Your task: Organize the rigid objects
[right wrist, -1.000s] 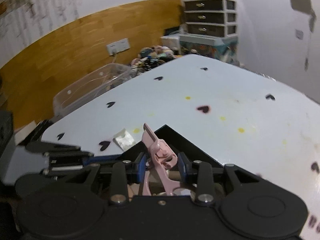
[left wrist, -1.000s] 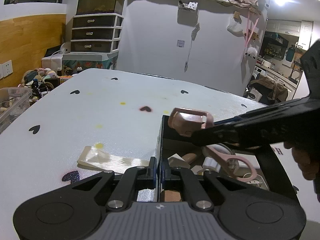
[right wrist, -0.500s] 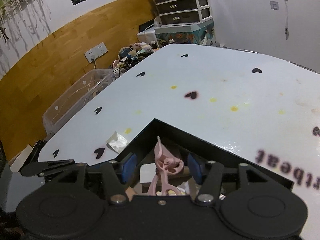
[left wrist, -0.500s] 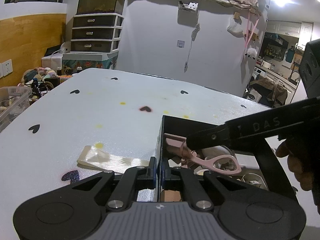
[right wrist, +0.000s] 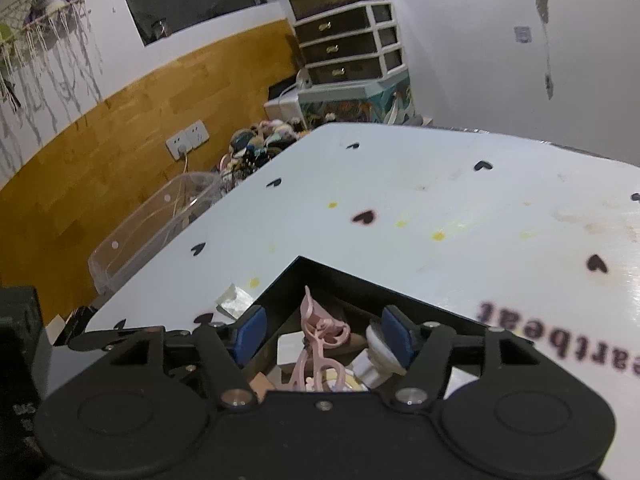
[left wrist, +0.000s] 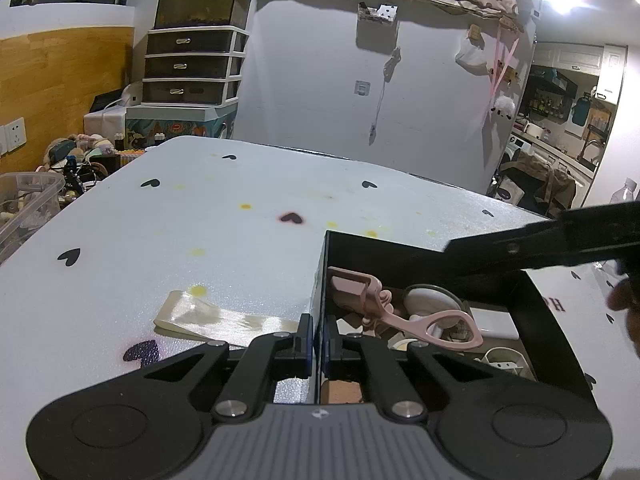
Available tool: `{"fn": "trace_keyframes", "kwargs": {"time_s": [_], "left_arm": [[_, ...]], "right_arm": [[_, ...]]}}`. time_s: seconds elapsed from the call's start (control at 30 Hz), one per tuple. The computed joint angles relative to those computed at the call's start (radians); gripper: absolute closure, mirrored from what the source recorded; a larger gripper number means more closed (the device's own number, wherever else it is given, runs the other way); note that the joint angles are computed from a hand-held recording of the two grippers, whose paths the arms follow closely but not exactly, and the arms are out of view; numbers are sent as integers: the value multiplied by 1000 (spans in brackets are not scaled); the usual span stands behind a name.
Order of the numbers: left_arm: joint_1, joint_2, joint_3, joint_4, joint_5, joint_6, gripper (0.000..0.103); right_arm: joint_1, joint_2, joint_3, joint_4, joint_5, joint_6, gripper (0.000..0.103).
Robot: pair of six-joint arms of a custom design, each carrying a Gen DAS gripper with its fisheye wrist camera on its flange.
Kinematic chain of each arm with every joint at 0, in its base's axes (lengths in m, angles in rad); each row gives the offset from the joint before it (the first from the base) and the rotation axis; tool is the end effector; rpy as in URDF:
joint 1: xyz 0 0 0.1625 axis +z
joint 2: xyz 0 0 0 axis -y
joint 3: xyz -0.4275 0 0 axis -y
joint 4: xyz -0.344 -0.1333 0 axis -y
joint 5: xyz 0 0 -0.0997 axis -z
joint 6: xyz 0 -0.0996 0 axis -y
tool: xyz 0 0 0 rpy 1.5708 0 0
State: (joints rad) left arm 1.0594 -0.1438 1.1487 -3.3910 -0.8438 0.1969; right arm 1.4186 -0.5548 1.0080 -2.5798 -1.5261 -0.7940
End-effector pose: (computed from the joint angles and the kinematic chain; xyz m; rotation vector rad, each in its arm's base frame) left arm -0.1833 -0.7343 -0.0451 0.4469 2.3073 -1.1273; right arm 0.0134 -0.8214 0.2052 0.9105 -2.6820 0.7481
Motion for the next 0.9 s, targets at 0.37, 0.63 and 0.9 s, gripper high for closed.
{"fn": "trace_keyframes", "kwargs": {"time_s": [0.37, 0.63, 0.9], "left_arm": [[-10, -8, 18, -51, -4, 63, 99], [-48, -33, 107, -182, 3, 96, 77], [-91, -50, 241, -334, 21, 99, 22]], "right_arm": [[-37, -102, 240, -322, 68, 18, 28], [-67, -153, 422, -601, 78, 9, 21], [-113, -203, 602, -851, 114, -8, 12]]}}
